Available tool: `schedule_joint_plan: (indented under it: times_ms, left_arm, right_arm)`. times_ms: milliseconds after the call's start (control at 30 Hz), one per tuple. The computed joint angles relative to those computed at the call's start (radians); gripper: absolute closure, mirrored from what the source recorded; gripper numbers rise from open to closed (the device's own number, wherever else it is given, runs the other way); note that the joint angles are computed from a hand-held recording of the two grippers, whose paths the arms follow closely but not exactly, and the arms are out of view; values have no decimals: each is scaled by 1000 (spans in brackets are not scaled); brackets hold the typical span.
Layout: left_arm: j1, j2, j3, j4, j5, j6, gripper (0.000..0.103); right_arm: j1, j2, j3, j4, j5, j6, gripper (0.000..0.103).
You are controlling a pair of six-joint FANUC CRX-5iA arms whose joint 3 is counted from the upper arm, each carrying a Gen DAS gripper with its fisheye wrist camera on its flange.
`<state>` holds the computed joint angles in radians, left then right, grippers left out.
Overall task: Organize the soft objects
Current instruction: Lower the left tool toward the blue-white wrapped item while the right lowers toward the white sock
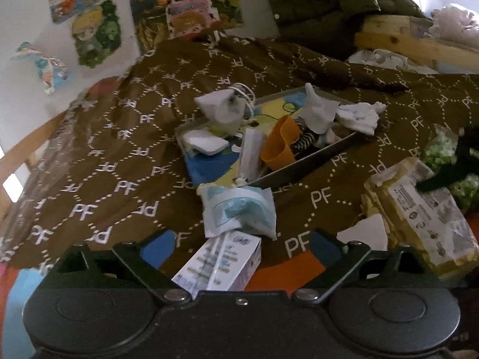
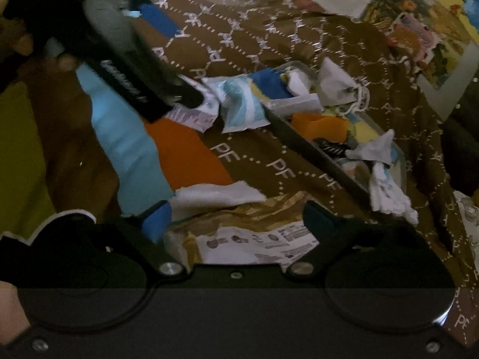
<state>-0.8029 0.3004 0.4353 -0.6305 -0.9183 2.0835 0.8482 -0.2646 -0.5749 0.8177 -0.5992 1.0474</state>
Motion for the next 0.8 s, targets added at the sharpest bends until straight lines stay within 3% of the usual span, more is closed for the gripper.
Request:
schedule_joint_plan:
  times_ms: [300,800]
  left_arm:
    - [48,84,59,63,49,-53,20]
    - [40,168,151,11,23,9,21]
  right_arm:
    - [3,64,44,-57,1,59,49]
    - [-13,72,36,-70,38,68,51]
